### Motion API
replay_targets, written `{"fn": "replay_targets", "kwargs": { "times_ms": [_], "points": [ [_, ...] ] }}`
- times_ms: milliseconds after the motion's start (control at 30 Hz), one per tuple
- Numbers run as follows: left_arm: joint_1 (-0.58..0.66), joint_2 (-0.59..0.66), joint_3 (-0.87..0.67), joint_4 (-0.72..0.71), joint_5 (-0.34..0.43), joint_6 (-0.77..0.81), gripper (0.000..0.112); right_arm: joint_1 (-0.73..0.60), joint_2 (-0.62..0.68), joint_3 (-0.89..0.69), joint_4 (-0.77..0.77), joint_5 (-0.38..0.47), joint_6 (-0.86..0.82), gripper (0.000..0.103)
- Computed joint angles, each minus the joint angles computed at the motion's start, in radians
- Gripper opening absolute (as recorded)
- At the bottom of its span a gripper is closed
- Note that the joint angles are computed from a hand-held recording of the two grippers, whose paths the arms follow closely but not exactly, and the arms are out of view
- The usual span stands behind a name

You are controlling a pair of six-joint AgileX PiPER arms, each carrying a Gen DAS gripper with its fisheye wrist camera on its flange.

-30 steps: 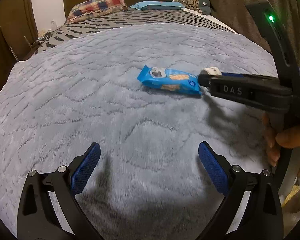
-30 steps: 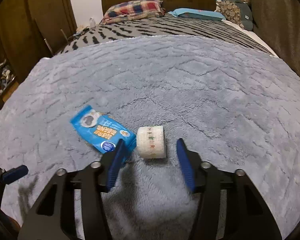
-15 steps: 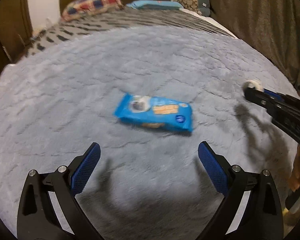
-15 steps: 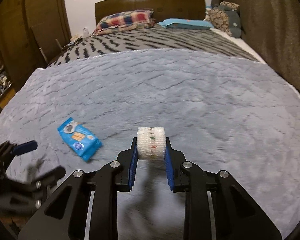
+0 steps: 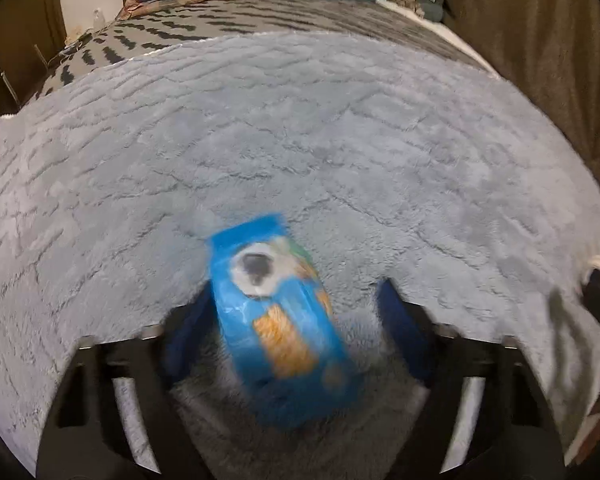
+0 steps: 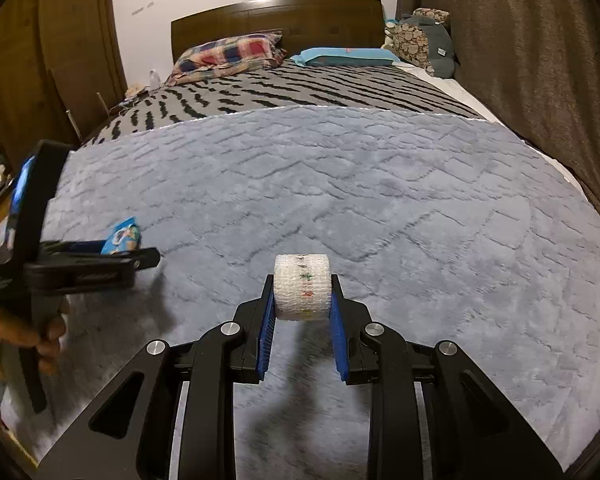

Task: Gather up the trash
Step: 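Grasp the blue wipes packet with the left tool while the right tool grasps the tape roll, then lower the blue wipes packet and tape roll into the bin and open both tools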

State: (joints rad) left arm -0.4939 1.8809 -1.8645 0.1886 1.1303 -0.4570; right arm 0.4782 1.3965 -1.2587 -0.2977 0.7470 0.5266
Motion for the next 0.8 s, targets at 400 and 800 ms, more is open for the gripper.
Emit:
{"fn": "replay_targets", "kwargs": {
  "times_ms": [400,800],
  "points": [
    [-0.080,-0.131,0.142,0.081,-0.020,0.001,0.039,0.009,-0.108,0.073,0.026,0.020,-0.024,0.026],
    [-0.291,-0.539,0.422,0.240,0.052,-0.179,0.038,0.386,-0.268,0.085,-0.250,0.259,0.289,0.026]
  ]
}}
